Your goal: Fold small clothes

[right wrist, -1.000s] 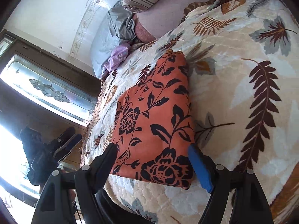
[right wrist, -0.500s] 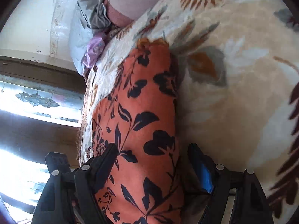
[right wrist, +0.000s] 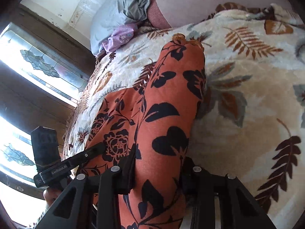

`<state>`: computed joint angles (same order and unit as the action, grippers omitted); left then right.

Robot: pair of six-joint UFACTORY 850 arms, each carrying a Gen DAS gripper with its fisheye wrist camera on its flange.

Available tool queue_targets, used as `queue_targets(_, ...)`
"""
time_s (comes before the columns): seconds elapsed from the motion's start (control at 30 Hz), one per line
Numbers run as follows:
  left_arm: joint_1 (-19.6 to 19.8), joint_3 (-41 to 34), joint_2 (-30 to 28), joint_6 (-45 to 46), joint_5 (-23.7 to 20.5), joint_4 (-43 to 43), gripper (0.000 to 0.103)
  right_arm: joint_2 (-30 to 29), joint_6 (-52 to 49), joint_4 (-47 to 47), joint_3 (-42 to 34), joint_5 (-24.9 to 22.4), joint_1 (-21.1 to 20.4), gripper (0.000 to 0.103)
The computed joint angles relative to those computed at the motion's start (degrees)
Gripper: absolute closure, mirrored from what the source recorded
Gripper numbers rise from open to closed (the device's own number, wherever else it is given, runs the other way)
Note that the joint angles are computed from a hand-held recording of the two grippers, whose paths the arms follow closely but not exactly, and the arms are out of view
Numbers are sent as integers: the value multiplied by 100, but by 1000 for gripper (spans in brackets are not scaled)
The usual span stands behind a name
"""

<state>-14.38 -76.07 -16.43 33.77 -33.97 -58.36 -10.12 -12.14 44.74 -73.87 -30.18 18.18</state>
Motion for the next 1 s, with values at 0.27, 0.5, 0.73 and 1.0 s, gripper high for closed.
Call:
queue_targets(0.27, -695, -1393, -816, -933, 175, 783, 64, 579, -846, 812, 502, -36, -1039, 60)
queue_targets(0.5, -763, -1422, -1199, -2780, -296, 2606, 54, 606, 1385, -514, 1389, 125, -1233, 37)
queue_targets(0.73, -782, -619, -360, -1811, 513, 2223, 46, 1097, 413, 182, 1390, 1029, -820, 32)
queue_targets(1.0, -1154, -603, -644, -3288, 345, 3778, 36, 417, -408, 1345, 1055, 577, -925, 19)
